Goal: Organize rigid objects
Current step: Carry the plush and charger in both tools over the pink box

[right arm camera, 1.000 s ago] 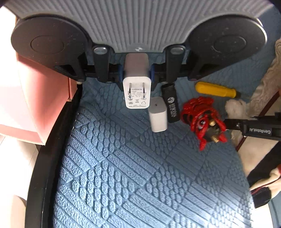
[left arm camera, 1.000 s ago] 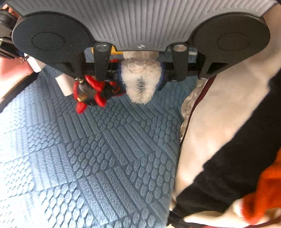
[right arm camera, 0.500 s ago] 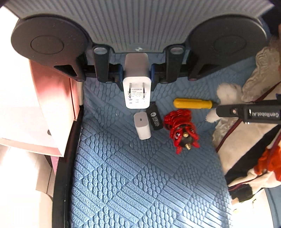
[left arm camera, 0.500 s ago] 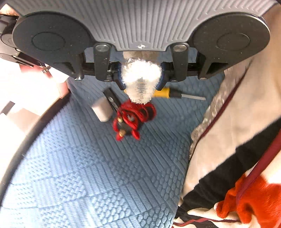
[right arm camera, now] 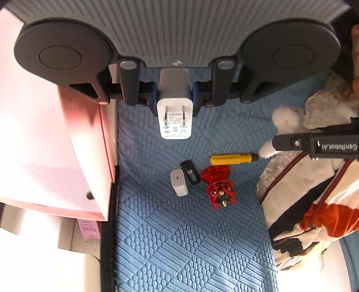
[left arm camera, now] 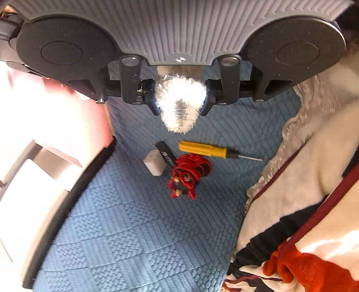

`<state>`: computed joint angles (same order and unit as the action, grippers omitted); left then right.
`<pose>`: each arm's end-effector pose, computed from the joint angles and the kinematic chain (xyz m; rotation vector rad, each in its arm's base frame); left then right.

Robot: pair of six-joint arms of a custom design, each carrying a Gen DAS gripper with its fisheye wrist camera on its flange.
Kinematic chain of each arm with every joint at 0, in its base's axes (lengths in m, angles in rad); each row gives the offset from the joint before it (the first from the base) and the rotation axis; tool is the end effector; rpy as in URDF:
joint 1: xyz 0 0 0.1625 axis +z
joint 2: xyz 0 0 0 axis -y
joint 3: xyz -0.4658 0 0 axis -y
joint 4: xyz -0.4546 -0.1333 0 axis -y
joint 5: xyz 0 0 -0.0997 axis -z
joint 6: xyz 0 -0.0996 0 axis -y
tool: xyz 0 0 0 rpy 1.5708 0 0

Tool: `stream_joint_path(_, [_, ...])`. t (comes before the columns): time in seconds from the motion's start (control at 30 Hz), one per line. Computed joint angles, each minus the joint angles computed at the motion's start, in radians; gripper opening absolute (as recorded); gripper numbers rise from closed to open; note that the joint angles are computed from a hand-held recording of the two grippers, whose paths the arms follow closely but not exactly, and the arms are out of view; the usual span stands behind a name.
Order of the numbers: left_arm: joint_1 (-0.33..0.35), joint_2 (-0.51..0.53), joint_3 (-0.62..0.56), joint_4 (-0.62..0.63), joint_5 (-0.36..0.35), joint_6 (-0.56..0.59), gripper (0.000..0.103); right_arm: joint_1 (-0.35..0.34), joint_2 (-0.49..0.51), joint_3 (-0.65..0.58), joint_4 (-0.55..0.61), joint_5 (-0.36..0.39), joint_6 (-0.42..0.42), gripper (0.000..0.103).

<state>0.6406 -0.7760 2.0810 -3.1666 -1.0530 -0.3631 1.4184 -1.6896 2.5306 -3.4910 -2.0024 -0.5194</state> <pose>-0.3496 -0.4884 -0.0042 0.6787 2.7171 -0.7736 0.0337 -0.3843 0.3314 0.1165 -2.1980 1.0763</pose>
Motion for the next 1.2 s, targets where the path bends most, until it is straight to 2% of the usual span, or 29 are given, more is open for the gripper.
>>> stream_joint_path(0.27, [-0.063,-0.021,0.049,0.007,-0.001,-0.042,0.043,0.012,-0.116,0.067,0.055,-0.003,0.029,0.031])
stream_joint_path(0.5, [-0.092,-0.036,0.033,0.034,-0.028,-0.094,0.043,0.047,-0.186,0.051,0.123,-0.043,0.022,0.031])
stream_joint_path(0.57, [-0.100,-0.040,0.017,0.042,-0.048,-0.098,0.043,0.056,-0.208,0.039,0.147,-0.044,0.022,0.031])
stream_joint_path(0.97, [-0.176,-0.031,-0.114,0.082,-0.008,-0.099,0.043,0.128,-0.319,-0.068,0.263,-0.045,0.008,0.031])
stream_joint_path(1.2, [-0.215,0.004,-0.202,0.106,-0.027,-0.069,0.043,0.151,-0.382,-0.130,0.327,-0.054,-0.016,0.032])
